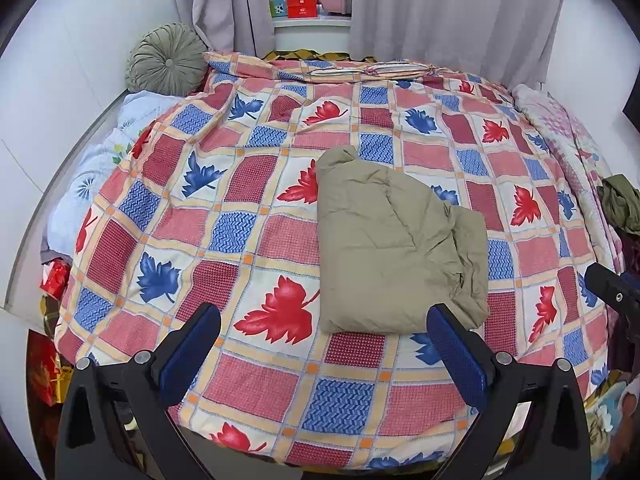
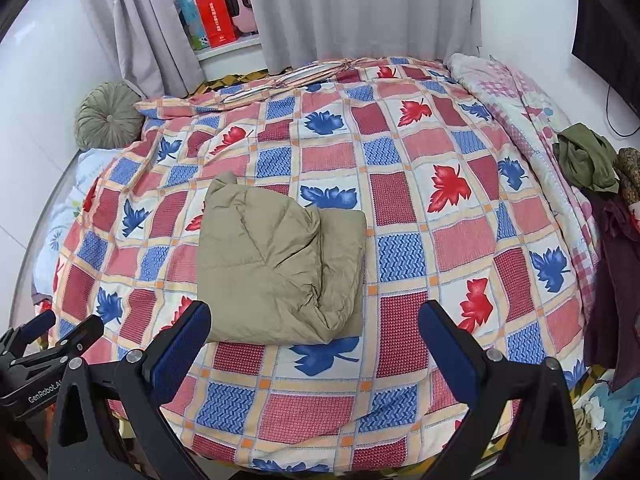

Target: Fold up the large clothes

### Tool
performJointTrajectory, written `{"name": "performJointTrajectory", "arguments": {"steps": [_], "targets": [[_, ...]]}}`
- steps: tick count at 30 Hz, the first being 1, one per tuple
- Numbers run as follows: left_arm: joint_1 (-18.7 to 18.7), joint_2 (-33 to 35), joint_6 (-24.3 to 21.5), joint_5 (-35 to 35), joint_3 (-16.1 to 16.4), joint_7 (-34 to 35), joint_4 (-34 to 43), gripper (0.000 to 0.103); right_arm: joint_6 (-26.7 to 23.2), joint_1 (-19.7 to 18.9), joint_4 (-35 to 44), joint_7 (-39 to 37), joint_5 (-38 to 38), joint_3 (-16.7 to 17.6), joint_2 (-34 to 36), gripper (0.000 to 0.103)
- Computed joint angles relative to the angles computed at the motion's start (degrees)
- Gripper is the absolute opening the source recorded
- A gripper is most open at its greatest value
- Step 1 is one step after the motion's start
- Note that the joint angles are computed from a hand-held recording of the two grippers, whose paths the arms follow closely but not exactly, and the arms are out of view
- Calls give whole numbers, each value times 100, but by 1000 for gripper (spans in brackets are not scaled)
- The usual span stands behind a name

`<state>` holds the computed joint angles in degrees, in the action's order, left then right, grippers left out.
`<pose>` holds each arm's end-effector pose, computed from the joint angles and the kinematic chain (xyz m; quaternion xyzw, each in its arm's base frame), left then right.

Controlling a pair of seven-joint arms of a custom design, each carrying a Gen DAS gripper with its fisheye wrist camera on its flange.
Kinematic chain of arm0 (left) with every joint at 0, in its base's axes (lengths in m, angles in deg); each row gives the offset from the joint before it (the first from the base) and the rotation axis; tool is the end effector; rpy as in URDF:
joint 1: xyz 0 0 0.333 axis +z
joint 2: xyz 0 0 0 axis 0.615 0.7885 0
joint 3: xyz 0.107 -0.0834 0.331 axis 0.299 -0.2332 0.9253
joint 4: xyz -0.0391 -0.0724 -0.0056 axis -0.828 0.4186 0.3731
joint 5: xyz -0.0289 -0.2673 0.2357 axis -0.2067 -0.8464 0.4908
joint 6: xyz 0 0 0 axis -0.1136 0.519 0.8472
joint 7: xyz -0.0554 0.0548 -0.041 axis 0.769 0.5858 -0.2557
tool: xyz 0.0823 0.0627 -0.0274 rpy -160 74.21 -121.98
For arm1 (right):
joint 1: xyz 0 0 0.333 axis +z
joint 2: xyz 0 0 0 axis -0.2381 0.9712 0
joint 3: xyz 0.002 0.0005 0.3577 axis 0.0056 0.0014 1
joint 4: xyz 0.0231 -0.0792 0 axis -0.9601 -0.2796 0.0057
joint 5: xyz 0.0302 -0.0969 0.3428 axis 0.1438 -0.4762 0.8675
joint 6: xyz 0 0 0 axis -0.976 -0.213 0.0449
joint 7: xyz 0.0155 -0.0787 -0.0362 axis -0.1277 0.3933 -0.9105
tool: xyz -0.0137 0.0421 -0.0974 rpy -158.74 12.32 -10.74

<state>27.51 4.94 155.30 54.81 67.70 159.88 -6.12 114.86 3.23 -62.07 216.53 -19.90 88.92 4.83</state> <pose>0.6720 -0.2216 0.6672 -0.5291 0.8083 -0.2171 0.1397 0.5696 0.1676 0.6617 -0.4440 0.8511 -0.2161 0.1784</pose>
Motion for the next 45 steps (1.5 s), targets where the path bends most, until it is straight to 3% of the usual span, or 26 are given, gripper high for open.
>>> {"name": "performJointTrajectory", "arguments": {"steps": [45], "targets": [[-43,48,-15,68,13,-20,82,103,-30,37,27,61,-32,1,16,103]]}}
